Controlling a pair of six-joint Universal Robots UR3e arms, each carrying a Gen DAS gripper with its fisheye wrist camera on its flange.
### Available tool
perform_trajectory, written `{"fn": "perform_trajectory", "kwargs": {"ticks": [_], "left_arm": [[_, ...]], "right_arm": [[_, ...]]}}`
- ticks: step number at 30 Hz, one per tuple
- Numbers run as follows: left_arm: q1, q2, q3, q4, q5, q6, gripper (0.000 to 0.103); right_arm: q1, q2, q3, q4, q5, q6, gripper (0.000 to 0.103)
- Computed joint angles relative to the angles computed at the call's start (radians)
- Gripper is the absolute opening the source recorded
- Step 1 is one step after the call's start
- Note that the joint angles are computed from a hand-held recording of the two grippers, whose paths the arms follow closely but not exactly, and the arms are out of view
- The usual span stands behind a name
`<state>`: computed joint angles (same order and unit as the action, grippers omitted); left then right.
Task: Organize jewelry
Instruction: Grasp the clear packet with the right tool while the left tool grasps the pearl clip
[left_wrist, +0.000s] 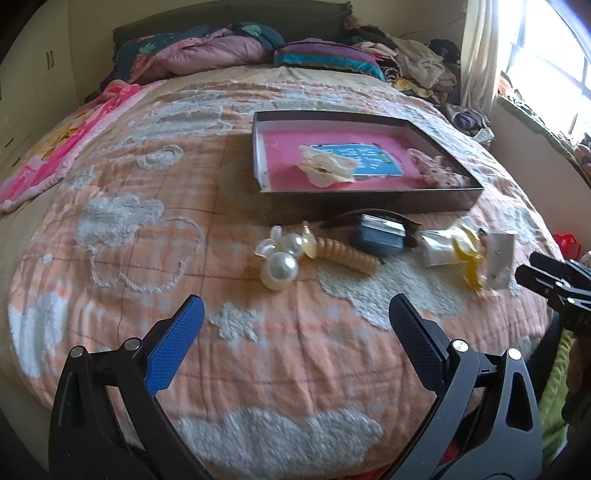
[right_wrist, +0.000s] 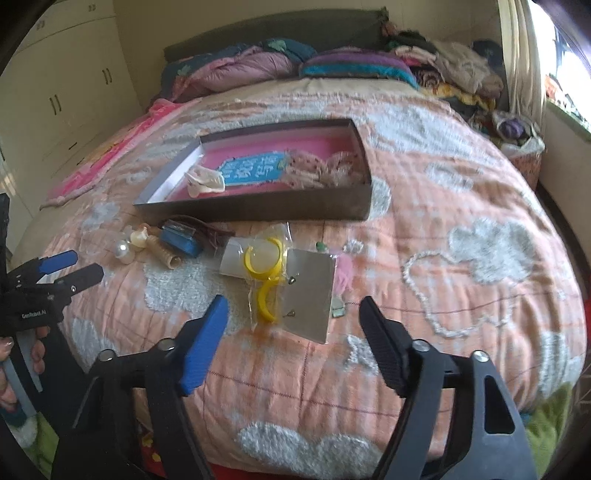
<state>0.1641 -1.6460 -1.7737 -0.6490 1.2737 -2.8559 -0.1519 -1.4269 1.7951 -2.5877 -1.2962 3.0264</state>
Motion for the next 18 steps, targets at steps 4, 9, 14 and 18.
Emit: {"fn": "perform_trajectory", "kwargs": {"ticks": [4,9,14,18], "left_arm": [[-0.015,-0.079,0.065,0.004,0.032,-0.017,0.094],[-0.035,-0.186,0.155,0.014,0.079,-0.041,0.093],[-0.019,-0.274,0.227,-0.014,0.058,-0.071,0.07],[-0.029,-0.279,0.221,-0.011,0.054,-0.044,0.035]], "right_arm": [[0.0,0.051,-0.026,0.006,0.01,0.014,0.051],[-0.014,0.072,-0.027,0.001,0.04,0.007,0.019],[-0.052,0.029,0.015,-0.021,0.072,0.006,0.005],[-0.09,-0.021,0.058,-0.03,0.09,0.008,0.004]]}}
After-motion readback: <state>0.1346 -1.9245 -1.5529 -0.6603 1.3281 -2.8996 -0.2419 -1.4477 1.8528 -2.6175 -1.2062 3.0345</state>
